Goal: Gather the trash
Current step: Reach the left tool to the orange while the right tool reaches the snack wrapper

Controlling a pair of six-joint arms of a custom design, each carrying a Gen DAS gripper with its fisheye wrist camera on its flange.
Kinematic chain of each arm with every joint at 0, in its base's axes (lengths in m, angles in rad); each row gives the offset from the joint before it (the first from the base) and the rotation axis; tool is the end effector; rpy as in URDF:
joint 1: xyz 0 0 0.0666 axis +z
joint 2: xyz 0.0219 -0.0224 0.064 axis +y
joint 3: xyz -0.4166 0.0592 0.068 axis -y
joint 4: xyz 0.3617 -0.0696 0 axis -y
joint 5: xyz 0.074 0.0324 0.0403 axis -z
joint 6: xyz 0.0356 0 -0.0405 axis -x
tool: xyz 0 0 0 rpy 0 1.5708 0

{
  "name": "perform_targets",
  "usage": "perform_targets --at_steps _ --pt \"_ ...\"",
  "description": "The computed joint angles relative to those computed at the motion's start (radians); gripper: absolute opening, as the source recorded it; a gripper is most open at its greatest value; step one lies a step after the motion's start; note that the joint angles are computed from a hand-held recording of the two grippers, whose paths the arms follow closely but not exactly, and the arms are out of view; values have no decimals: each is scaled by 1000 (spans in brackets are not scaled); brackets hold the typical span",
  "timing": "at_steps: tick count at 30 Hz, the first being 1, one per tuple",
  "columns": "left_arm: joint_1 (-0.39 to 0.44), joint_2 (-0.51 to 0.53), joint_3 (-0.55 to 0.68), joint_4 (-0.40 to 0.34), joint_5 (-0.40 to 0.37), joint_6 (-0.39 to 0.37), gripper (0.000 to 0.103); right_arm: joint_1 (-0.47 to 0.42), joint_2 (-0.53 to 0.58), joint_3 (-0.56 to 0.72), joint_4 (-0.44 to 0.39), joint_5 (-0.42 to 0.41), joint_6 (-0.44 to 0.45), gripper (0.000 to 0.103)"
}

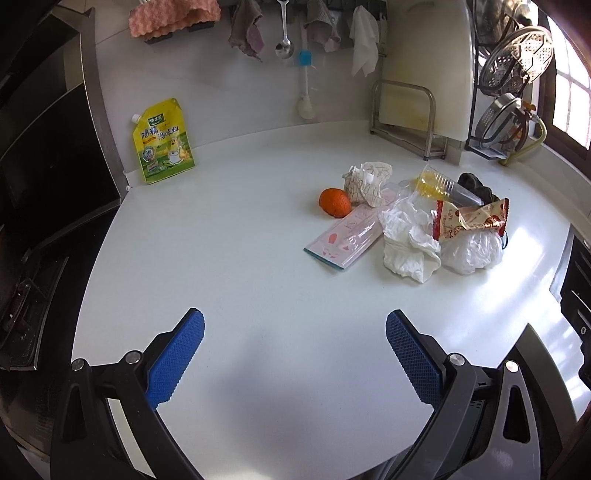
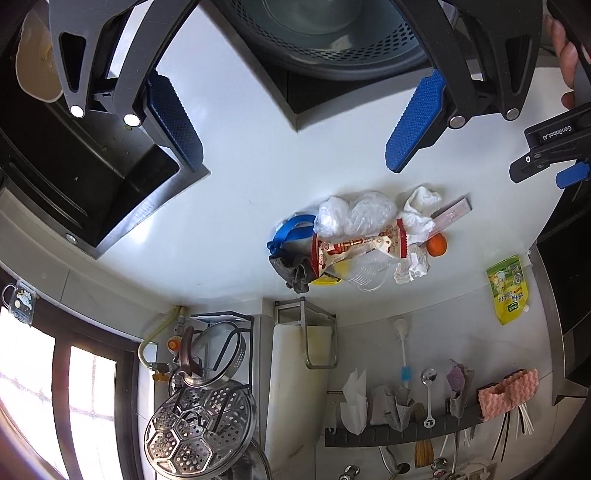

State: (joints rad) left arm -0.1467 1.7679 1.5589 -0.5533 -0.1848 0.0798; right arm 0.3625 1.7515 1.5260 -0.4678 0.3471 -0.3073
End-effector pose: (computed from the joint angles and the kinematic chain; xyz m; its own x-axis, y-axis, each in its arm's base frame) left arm 0.5971 -0.0820 0.3754 -0.6820 0.0216 -0.7311 -0.0423 0.9967 0.0688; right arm 0.5643 0.2006 0.3785 -0.5964 0.0780 -0.7989 0.0961 0.9950 0.0254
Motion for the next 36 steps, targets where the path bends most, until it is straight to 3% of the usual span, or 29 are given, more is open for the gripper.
perform_targets --at_steps 7,15,27,32,36 --pt "5 98 150 -52 22 -13 97 -58 93 165 -57 -23 51 95" --pt "11 181 271 -103 22 -11 97 -101 185 308 -133 -129 43 95" --pt "15 220 308 -125 30 -13 97 -113 309 481 -211 -243 19 95" --pt "18 226 313 -128 33 -12 97 -110 359 559 -270 -264 28 94" --pt "17 227 312 -126 33 -16 97 -106 361 556 -259 -265 38 93"
